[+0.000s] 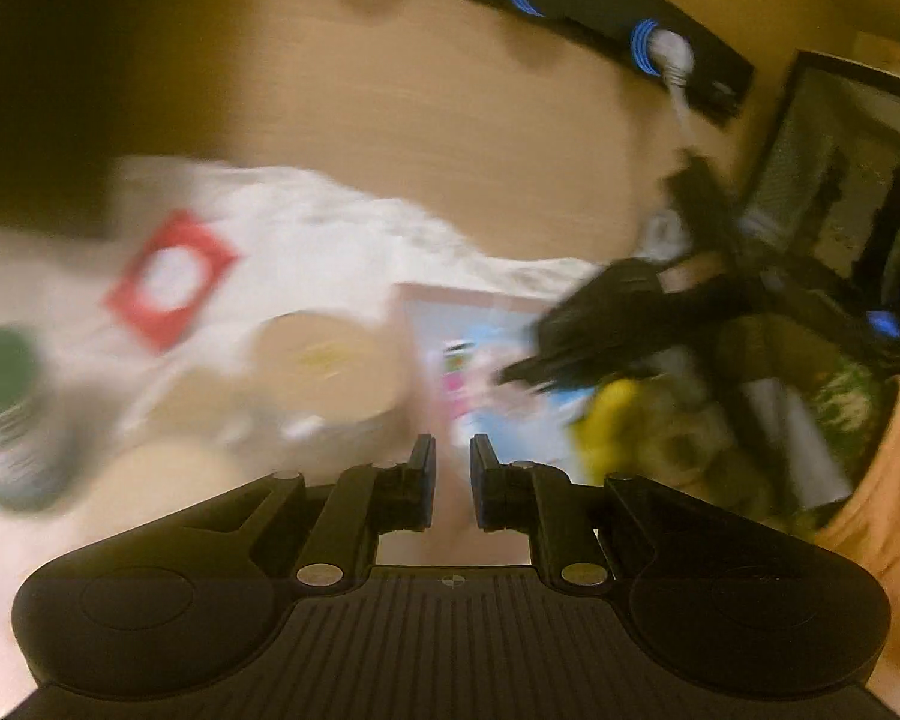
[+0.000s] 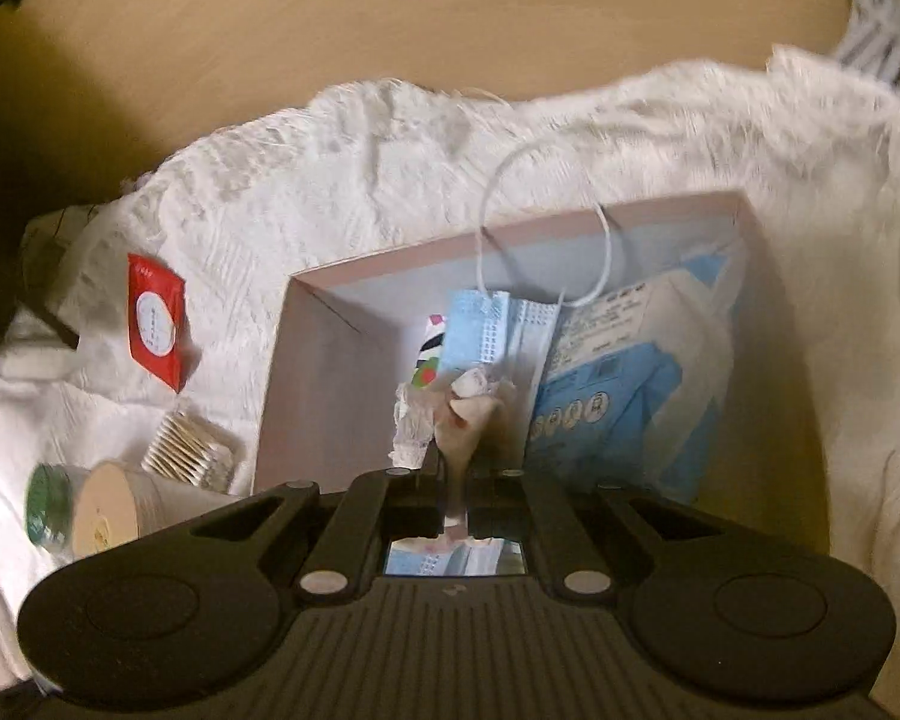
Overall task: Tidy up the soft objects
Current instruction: 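Carry the mask and scrunchie into the pink box and open both tools, then grasp the small pink bow with the left tool while the right tool grasps the round cream pad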
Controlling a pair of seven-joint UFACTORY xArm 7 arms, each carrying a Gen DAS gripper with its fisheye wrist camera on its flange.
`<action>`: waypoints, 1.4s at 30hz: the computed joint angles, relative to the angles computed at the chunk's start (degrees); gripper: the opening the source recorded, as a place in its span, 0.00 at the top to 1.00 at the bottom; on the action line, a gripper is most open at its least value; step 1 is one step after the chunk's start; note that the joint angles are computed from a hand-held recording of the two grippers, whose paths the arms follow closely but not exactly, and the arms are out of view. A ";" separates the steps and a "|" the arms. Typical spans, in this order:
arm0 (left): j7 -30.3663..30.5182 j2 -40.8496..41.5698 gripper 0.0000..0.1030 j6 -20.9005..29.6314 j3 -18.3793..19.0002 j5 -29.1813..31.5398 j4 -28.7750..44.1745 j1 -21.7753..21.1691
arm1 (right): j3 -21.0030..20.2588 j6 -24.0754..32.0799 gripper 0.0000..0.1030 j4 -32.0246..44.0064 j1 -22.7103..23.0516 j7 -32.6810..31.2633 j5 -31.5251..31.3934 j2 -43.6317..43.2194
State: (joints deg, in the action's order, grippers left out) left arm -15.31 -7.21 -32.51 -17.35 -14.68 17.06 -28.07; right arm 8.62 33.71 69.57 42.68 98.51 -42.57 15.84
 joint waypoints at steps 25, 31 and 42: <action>-4.21 -14.52 0.86 2.05 9.88 12.74 -17.69 9.36 | 3.13 25.60 0.36 21.67 21.04 1.71 -20.28 10.63; -7.06 -14.23 0.85 2.39 12.01 16.83 -18.31 10.77 | 0.20 15.73 0.36 24.90 21.77 4.79 -16.39 16.14; -3.90 -22.18 0.85 6.25 22.66 27.98 -22.40 13.31 | -8.59 3.96 0.36 33.77 23.13 11.52 -12.27 25.93</action>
State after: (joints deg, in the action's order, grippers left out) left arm -19.21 -29.40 -26.26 5.30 13.29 -5.34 -14.76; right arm 0.03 37.67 103.34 65.82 110.03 -54.84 41.77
